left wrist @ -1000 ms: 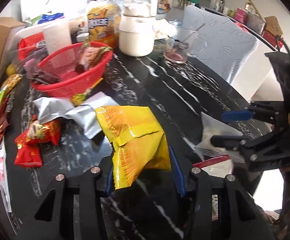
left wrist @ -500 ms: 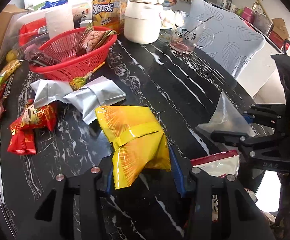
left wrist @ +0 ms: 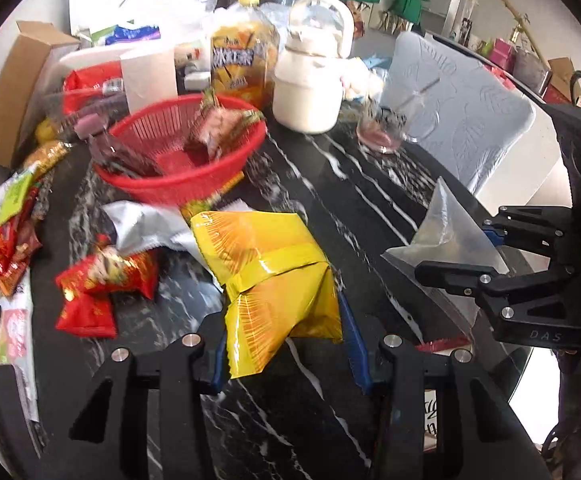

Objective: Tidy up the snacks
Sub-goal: 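Lift both held bags and carry them toward the red basket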

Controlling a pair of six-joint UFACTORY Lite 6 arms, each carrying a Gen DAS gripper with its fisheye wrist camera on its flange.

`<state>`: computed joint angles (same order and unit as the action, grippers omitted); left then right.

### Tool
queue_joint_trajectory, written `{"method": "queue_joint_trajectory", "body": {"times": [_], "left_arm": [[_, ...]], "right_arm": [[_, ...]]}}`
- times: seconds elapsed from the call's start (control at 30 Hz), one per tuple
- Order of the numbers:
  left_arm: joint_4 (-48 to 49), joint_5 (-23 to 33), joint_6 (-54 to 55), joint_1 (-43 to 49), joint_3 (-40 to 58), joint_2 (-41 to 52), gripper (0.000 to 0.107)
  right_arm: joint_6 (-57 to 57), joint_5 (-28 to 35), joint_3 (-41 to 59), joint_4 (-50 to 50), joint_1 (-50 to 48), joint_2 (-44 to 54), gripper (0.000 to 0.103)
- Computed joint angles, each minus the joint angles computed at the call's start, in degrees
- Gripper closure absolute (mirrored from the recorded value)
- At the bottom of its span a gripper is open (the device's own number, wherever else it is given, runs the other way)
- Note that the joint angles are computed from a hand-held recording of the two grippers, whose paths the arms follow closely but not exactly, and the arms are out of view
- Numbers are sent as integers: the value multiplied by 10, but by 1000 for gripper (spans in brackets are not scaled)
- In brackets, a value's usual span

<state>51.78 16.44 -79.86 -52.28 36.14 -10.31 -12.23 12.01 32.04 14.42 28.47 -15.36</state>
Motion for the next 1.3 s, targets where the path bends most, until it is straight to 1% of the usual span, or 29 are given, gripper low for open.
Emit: {"method": "queue_joint_trajectory", "body": {"times": [0.17, 0.27, 0.37, 0.47, 0.53, 0.73, 0.87, 0.9, 0.97, 1.03, 1.1, 1.17, 1.2, 1.27, 1.3], "left_arm": [[16, 29, 12, 9, 16, -25, 61], [23, 42, 23, 21, 30, -38, 61], [21, 56, 39, 34, 48, -47, 61], [27, 67, 59, 42, 71, -48, 61], [36, 73, 66, 49, 88, -47, 61], [57, 66, 82, 81, 123, -42, 61], [62, 58, 109, 115, 162, -20, 61], [70, 54, 111, 127, 173, -12, 61], [90, 51, 97, 141, 184, -4, 61], [124, 45, 63, 158, 199, 12, 61], [133, 27, 60, 183, 221, 37, 61], [141, 15, 54, 199, 236, 55, 61], [157, 7, 34, 209, 246, 67, 61], [183, 5, 3, 220, 262, 88, 61], [206, 11, -21, 224, 273, 101, 61]], "right_arm": [[31, -5, 50, -42, 21, 17, 66], [27, -8, 84, -44, 29, 33, 66], [21, -5, 116, -43, 33, 49, 66], [-35, 3, 156, 8, 30, 66, 66], [-29, 5, 184, -5, 32, 80, 66], [-24, 8, 269, -30, 32, 124, 65], [-27, 12, 335, -35, 26, 170, 65], [-13, 13, 353, -51, 25, 182, 65], [-20, 12, 382, -48, 21, 205, 65], [-58, 17, 415, -10, 14, 231, 65], [-91, 23, 458, 22, 8, 268, 65], [-101, 28, 502, 30, 4, 304, 65], [-96, 30, 518, 25, 3, 316, 65], [-30, 27, 559, -39, 7, 347, 65], [-17, 27, 585, -51, 7, 366, 65]]}}
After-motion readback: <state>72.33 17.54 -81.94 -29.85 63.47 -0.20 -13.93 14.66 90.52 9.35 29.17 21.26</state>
